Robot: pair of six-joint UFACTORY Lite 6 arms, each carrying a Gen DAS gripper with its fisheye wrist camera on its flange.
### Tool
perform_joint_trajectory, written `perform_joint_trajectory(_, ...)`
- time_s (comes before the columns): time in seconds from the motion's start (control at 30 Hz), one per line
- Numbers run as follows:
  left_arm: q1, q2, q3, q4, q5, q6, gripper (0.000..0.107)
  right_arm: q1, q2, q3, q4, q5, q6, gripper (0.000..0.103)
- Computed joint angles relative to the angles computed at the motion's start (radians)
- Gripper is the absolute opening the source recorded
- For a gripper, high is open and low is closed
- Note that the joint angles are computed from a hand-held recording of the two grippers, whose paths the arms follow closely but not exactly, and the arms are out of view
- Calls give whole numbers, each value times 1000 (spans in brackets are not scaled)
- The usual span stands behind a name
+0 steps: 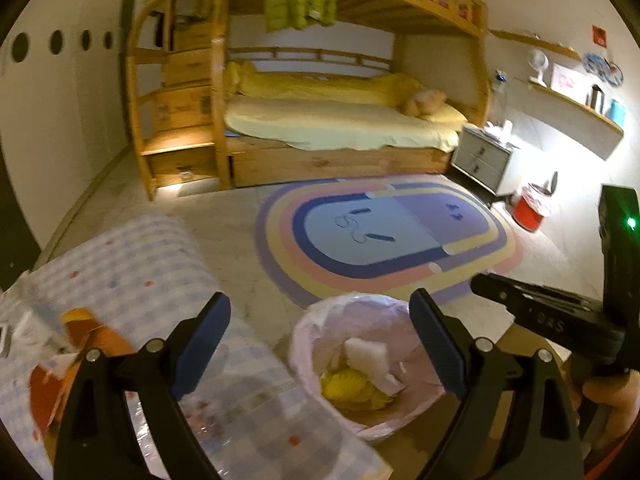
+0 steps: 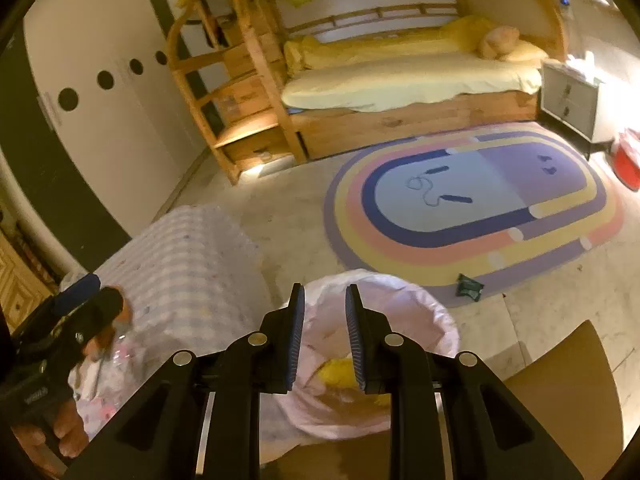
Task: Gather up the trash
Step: 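Carry the foam block and plastic over the pink bin and release both, then move both grippers back over the bed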
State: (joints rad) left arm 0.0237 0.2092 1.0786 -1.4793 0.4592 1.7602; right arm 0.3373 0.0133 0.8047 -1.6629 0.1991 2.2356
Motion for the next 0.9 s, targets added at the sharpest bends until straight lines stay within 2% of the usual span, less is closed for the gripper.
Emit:
perform_joint_trajectory(0.2,184,-172,-129,33,58,40,88,199,-19,54,256,118,-206,24)
perform_joint_trajectory(0.4,471,-250,-170,72,159,108,88,415,88,219,358,245,-278,37)
perform_joint_trajectory(0.57,682,-207,-149,58,220,217,88,529,291,432,455,289,-354,44)
perform_joint_trajectory(0.73,815,-93,-99,63,237,269,88,603,505,653,573,321,-457,54)
perform_joint_trajectory(0.9,887,6,-30,114,262,234,88,643,718,880,708,385,-586,75)
